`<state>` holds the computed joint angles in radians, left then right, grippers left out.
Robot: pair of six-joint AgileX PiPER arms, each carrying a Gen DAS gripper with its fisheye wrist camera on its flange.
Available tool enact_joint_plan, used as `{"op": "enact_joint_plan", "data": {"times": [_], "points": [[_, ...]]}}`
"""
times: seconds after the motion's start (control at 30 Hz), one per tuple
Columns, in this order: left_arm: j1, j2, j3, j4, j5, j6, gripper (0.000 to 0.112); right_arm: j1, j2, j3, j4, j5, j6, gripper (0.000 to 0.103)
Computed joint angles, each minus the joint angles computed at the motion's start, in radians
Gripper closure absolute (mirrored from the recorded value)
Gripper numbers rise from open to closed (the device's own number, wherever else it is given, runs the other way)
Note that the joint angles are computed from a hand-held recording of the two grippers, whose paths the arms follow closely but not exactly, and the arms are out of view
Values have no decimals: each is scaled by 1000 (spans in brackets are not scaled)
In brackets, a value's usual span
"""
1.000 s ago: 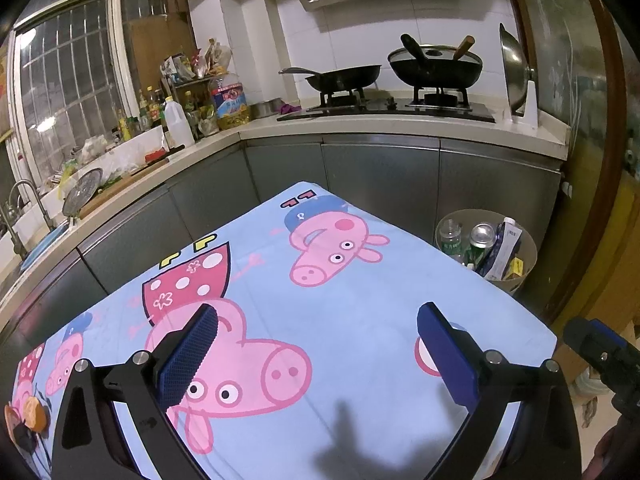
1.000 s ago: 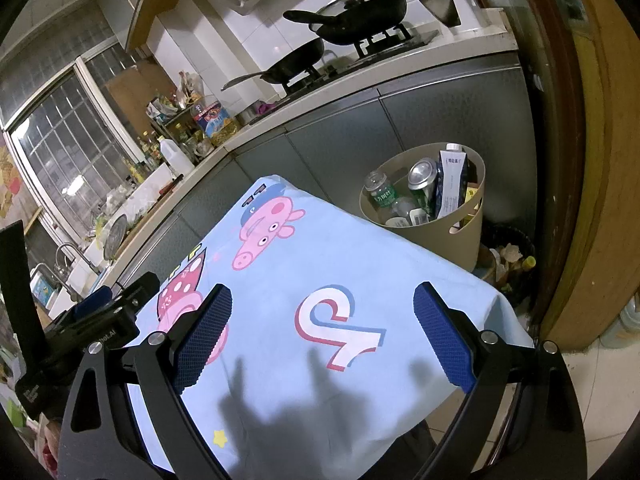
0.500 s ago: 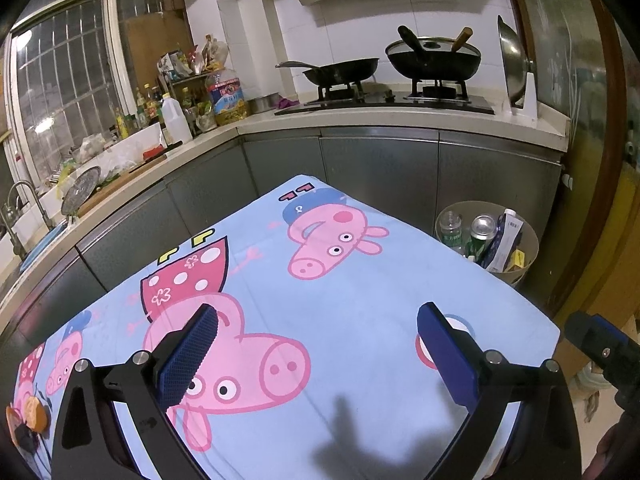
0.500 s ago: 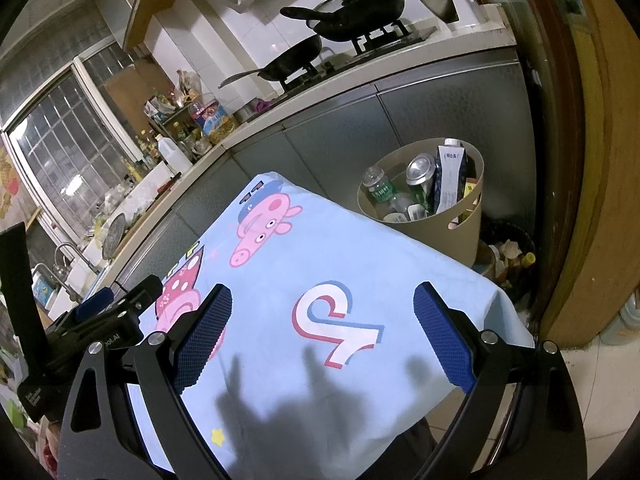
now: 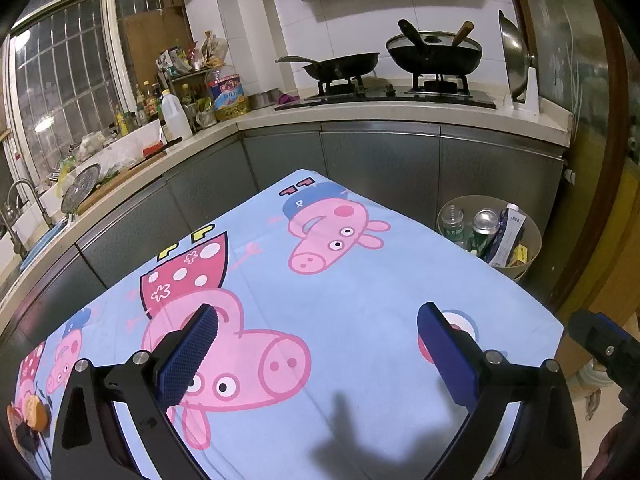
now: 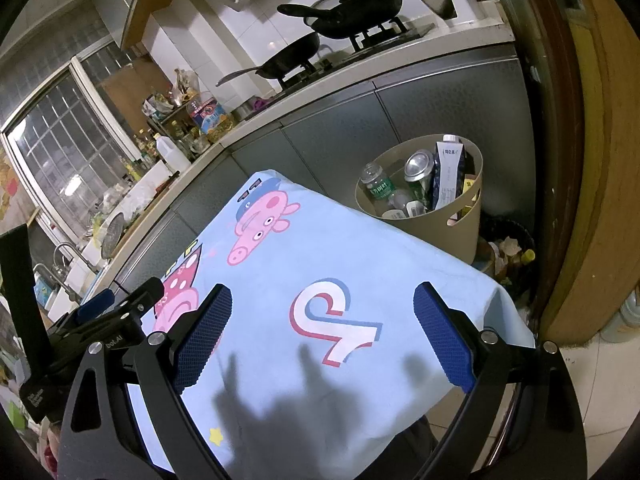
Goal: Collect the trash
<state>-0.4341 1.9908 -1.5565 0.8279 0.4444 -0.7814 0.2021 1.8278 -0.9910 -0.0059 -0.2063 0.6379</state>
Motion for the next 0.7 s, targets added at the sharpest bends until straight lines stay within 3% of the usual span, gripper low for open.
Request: {"op": "enact_joint_plan", "data": {"times": [0.7], "points": [[3, 5, -6, -8, 2, 13, 13, -5, -1, -5, -28, 9, 27, 12]]}}
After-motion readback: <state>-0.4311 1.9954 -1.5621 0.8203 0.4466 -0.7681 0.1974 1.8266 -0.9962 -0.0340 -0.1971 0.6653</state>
